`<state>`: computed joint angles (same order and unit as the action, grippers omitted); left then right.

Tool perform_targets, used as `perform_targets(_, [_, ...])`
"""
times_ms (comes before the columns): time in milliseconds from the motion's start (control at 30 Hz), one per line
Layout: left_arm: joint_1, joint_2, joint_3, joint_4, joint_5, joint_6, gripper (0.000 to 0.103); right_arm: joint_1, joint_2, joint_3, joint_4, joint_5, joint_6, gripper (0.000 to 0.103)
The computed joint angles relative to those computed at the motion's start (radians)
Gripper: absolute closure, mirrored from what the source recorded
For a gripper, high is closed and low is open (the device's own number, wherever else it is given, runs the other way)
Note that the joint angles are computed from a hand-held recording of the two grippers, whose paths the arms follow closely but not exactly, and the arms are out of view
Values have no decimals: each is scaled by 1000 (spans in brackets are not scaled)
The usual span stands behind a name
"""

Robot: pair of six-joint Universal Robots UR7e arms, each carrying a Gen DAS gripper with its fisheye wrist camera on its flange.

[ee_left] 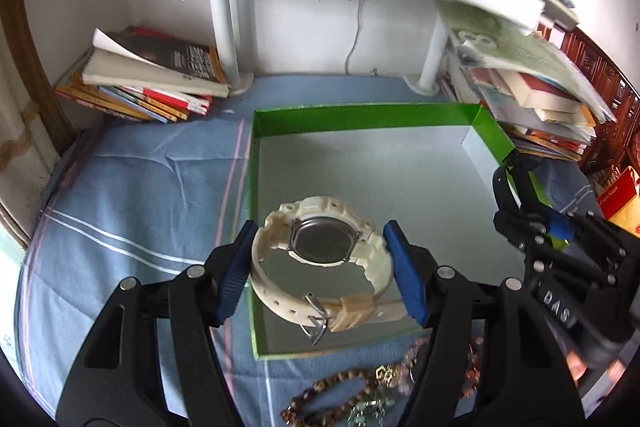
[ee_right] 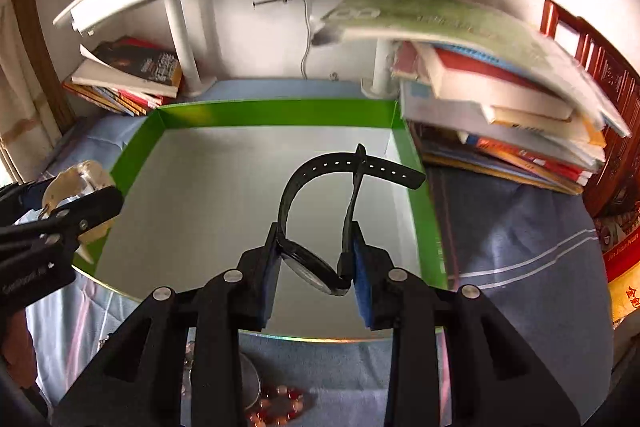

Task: Organize jewelry
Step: 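Carry both watches over the green box and open both tools inside, then move the left tool to the brown wooden bead bracelet while the right tool approaches the pink bead bracelet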

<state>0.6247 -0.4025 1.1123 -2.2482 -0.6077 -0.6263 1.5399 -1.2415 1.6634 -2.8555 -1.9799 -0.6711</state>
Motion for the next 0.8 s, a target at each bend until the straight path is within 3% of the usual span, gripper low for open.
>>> perform_targets(100, [9,14,-14,18,-2,-12,38,0,-21,29,-27,2,-27,47])
perform_targets(267, [-33,-31,78,-15,62,-11,22,-19,-124,104,-11,84,-55,42])
perform_targets(367, [-65,-83,161,39,77,-105,22,-42,-194,148,55,127,-31,42])
perform_targets(467, [-81,-128,256,29,37,-163,22,-56,-227,193,87,103,-42,68])
perform_targets(700, [-76,-190,395,29,-64,-298,23,-69,-207,233,183,99,-59,69])
perform_targets(800, [-77,-187,405,66,-75,-314,24,-58,-168,236,144,45,-69,69])
